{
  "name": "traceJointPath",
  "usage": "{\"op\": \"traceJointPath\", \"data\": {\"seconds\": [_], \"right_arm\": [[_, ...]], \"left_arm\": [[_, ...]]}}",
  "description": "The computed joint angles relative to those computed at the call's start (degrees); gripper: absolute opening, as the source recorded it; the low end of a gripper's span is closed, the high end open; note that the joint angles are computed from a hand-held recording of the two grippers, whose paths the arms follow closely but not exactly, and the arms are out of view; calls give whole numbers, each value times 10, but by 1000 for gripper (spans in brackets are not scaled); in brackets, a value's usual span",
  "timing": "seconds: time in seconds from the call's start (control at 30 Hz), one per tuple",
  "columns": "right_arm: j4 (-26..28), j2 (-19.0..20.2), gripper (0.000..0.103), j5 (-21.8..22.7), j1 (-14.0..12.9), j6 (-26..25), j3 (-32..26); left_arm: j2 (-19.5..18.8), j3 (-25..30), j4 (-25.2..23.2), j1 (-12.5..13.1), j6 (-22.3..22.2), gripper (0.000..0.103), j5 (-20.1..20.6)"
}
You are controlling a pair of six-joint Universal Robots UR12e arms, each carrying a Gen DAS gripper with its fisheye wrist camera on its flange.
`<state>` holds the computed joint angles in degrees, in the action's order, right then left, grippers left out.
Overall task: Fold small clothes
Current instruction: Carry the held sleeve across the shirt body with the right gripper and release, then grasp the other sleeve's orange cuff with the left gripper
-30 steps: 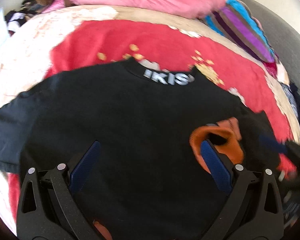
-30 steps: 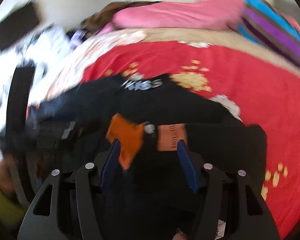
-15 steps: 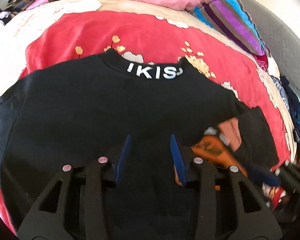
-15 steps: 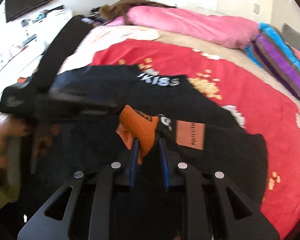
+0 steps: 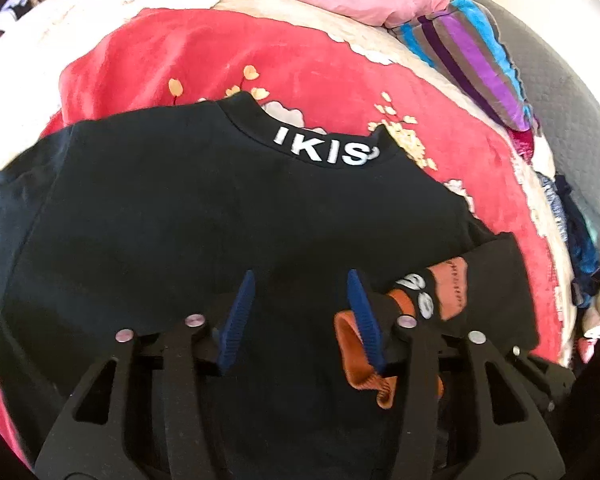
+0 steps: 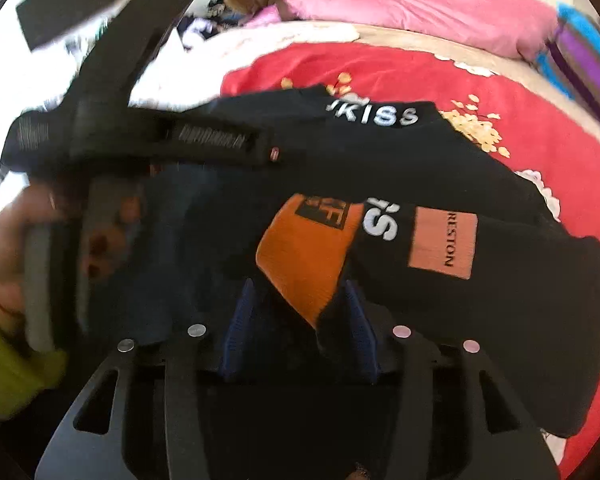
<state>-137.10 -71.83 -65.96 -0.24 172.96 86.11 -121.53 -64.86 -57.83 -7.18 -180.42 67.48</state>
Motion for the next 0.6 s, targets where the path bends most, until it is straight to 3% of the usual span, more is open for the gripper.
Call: {"op": "traceJointPath", "data": {"seconds": [0.1,0.3,0.4,0.5,0.53,0.6], "right_arm": [[-34,-11,46,-13,-17,50,5],[-66,-22,48,-171,-42,184,15],[-61,-25,50,-198,-56,244,21],[-55,-25,51,-195,-63,274,27],[-51,-22,52,-195,-62,274,24],[-36,-18,59,-200,-59,263,18]], "left_arm": [[7,-5,-3,1,-2,42,-11],[12,-7,-49,-3,11,45,-63],[11,-7,-74,-15,33,45,-46],[16,-22,-51,-24,31,45,-24],[18,-30,-34,-26,27,44,-20],[23,-45,5,-28,29,23,-11]]}}
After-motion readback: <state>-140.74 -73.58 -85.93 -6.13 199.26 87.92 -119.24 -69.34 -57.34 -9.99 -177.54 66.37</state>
